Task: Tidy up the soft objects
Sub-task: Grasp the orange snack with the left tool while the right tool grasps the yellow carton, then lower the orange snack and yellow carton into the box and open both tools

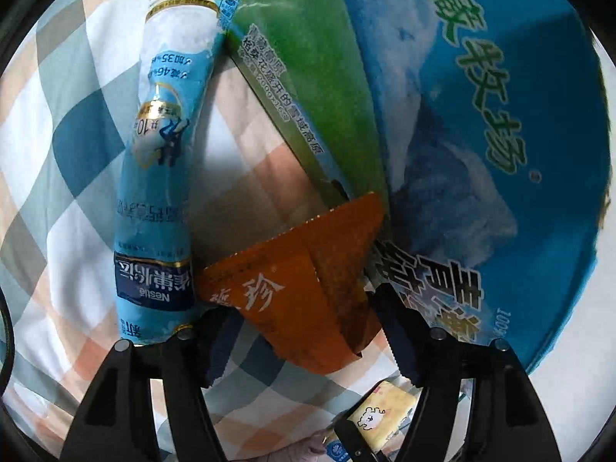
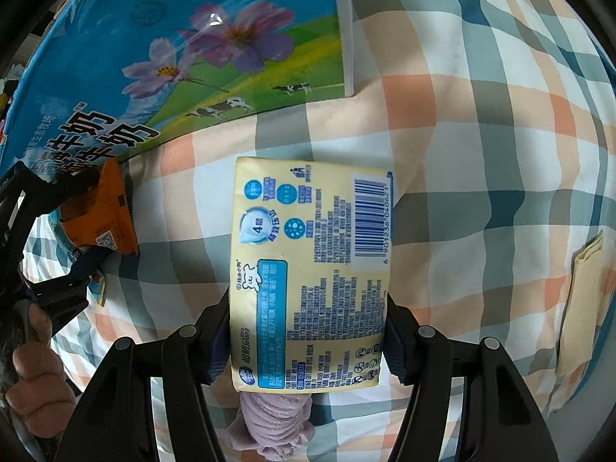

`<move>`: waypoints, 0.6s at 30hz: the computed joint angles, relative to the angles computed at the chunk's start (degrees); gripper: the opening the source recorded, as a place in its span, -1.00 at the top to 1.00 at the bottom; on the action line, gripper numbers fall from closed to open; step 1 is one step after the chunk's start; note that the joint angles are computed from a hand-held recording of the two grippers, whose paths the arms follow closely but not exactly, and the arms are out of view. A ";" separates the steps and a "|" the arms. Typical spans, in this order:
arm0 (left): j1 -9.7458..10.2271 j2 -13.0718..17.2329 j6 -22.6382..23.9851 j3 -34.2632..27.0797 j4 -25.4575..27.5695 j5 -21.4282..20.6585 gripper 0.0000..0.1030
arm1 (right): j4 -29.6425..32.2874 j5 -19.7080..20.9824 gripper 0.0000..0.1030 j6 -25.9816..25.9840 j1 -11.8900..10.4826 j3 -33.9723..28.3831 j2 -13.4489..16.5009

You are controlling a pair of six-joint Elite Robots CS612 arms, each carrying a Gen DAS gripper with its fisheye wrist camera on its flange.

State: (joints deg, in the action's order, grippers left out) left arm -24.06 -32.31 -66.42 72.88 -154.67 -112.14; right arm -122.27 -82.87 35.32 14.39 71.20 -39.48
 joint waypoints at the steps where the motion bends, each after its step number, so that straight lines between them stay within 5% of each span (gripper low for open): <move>1: -0.17 -0.21 1.12 0.14 0.10 0.32 -0.22 | 0.38 -0.09 -0.28 -0.10 0.06 -0.38 0.10; 5: -0.85 -1.23 7.46 0.06 2.94 1.57 0.23 | 1.10 -0.57 -0.28 -0.53 0.30 -1.05 0.12; 18: -4.56 -8.01 41.63 -1.01 27.39 16.72 0.24 | 3.75 0.60 -0.28 -4.55 1.01 -1.59 -1.56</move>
State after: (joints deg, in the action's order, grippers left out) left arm -28.63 -40.31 -24.79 71.87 -127.28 -95.43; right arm -118.52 -82.28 30.77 15.40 69.62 -41.03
